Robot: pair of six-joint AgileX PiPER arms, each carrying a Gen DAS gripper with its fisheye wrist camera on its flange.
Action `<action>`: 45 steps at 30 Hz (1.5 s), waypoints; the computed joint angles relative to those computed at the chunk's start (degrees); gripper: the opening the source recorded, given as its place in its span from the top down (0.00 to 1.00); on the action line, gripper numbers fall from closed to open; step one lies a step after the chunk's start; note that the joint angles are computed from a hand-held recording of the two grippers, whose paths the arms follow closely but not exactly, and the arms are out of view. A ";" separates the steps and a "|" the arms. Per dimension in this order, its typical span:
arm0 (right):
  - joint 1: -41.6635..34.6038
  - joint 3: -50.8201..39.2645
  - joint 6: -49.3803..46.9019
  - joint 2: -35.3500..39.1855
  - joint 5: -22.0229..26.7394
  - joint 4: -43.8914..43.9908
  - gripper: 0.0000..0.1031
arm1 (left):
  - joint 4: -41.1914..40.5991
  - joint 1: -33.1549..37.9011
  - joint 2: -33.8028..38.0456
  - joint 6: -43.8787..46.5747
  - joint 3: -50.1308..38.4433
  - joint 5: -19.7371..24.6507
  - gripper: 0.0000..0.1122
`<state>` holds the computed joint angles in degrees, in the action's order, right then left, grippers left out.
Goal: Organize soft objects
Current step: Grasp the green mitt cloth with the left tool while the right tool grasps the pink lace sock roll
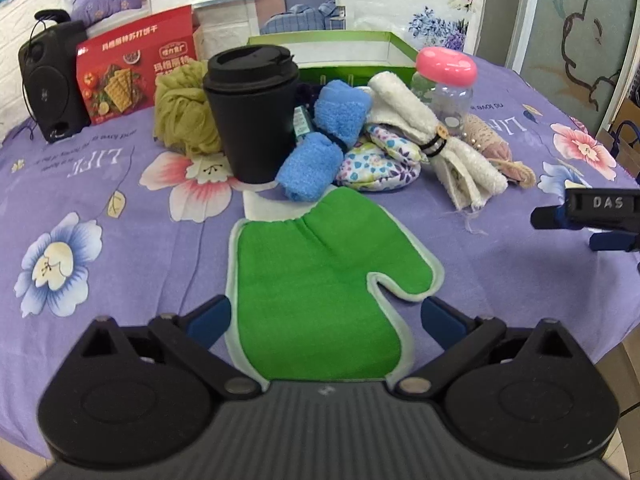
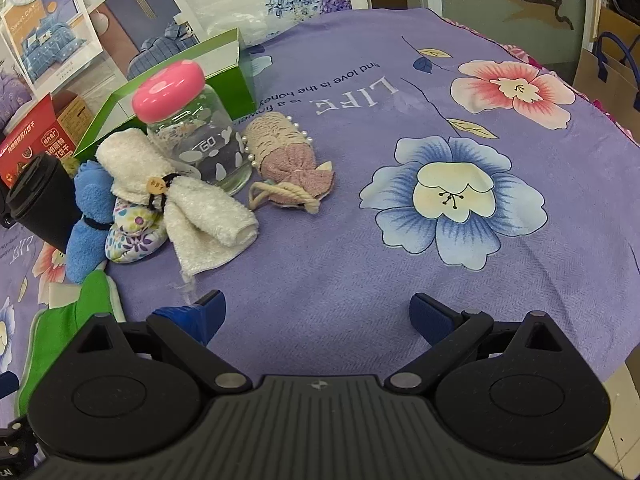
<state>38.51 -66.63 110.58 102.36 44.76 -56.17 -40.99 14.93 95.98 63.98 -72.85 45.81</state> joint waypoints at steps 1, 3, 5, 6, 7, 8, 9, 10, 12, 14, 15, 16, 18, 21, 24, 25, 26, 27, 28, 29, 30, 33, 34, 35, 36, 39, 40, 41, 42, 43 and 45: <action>-0.29 -0.08 -0.18 0.08 -0.25 -0.04 0.16 | 0.39 -0.27 1.06 -0.60 -0.78 -0.11 0.10; -1.05 -0.19 -0.71 0.27 -1.15 0.05 0.16 | 2.30 -1.31 3.76 -3.17 -3.31 0.46 0.10; -2.03 -0.34 -1.80 0.56 -2.28 0.56 0.16 | 4.37 -2.46 6.19 -5.00 -5.48 1.19 0.10; -2.44 -0.52 -2.27 0.77 -2.53 0.87 0.16 | 6.05 -3.21 6.91 -6.32 -6.01 0.65 0.10; -2.93 -0.75 -2.78 0.99 -2.70 1.22 0.16 | 7.28 -3.87 7.41 -6.87 -5.96 -0.57 0.10; -3.35 -0.93 -3.10 1.15 -2.76 1.42 0.16 | 7.28 -4.00 7.55 -6.36 -5.61 -1.92 0.10; -3.62 -1.02 -3.14 1.22 -2.71 1.44 0.16 | 6.90 -3.69 7.68 -5.92 -5.63 -2.67 0.10; -3.89 -1.05 -3.21 1.24 -2.70 1.33 0.16 | 6.69 -3.19 8.08 -5.75 -6.19 -2.86 0.10; -4.31 -0.99 -4.06 1.02 -2.74 1.58 0.16 | 7.61 -2.14 8.91 -6.38 -7.50 -4.18 0.10; -4.48 -0.81 -4.71 0.78 -2.35 1.61 0.16 | 6.22 0.58 11.84 -4.29 -11.72 0.07 0.10; -4.54 -0.65 -4.88 0.60 -2.18 1.66 0.16 | 6.00 1.88 13.52 -3.88 -14.15 3.11 0.10; -4.58 -0.42 -4.90 0.37 -2.01 1.42 0.16 | 5.76 3.06 14.85 -2.95 -16.10 5.69 0.10; -4.49 0.59 -4.14 -0.40 -2.21 0.20 0.16 | 3.75 4.39 14.98 0.08 -15.58 5.84 0.10; -4.61 2.36 -2.53 -1.76 -3.53 -3.04 0.16 | 2.87 3.76 14.85 1.80 -14.61 4.29 0.10; -5.93 2.55 -6.32 -2.32 -5.87 -2.99 0.16 | 3.03 1.88 14.55 2.80 -13.89 2.22 0.10; -6.53 2.00 -8.82 -2.25 -6.00 -1.95 0.16 | 2.95 1.40 14.90 2.81 -14.13 1.86 0.10; -6.88 1.45 -10.40 -2.07 -5.48 -1.62 0.16 | 3.10 1.07 15.09 2.36 -14.38 1.86 0.10; -7.20 0.47 -12.40 -1.64 -4.40 -1.33 0.16 | 3.11 0.91 15.27 2.13 -14.61 1.93 0.10; -7.74 -0.62 -14.87 -1.18 -3.49 -0.60 0.16 | 3.22 0.67 15.59 1.94 -14.97 1.97 0.10; -8.46 -1.83 -17.58 -0.59 -2.94 0.10 0.16 | 3.07 0.63 15.77 2.24 -15.11 2.03 0.10; -9.29 -2.78 -19.77 -0.02 -3.31 0.04 0.16 | 3.22 0.64 15.92 2.25 -15.48 2.37 0.10; -12.84 -8.08 -30.65 3.25 -5.07 4.75 0.17 | 3.95 0.57 16.46 1.18 -16.70 3.53 0.10; -13.81 -10.04 -33.54 4.44 -5.55 6.11 0.17 | 4.23 0.48 16.62 0.79 -17.06 3.73 0.09; -14.52 -11.52 -35.41 5.26 -6.41 7.11 0.17 | 4.42 0.36 16.53 0.65 -16.94 3.60 0.09; -15.22 -12.52 -37.16 5.71 -8.14 8.14 0.17 | 4.64 0.24 16.48 0.50 -16.86 3.42 0.09; -16.83 -18.11 -44.69 8.99 -10.87 13.27 0.17 | 5.10 -0.13 16.48 0.28 -16.82 3.03 0.09; -16.90 -21.34 -47.00 11.05 -9.09 14.47 0.17 | 5.19 -0.18 16.61 0.24 -17.01 3.13 0.09; -16.77 -25.35 -49.10 13.64 -6.11 15.06 0.17 | 5.29 -0.20 16.86 0.12 -17.40 3.40 0.09; -16.78 -28.35 -50.91 15.70 -3.84 15.43 0.17 | 5.31 -0.17 17.07 0.17 -17.71 3.69 0.09; -17.08 -31.33 -53.08 17.90 -1.75 15.96 0.17 | 5.20 -0.04 17.35 0.33 -18.14 4.12 0.09; -18.07 -37.19 -57.35 22.36 3.24 18.88 0.17 | 4.74 0.21 17.72 0.77 -18.53 4.51 0.09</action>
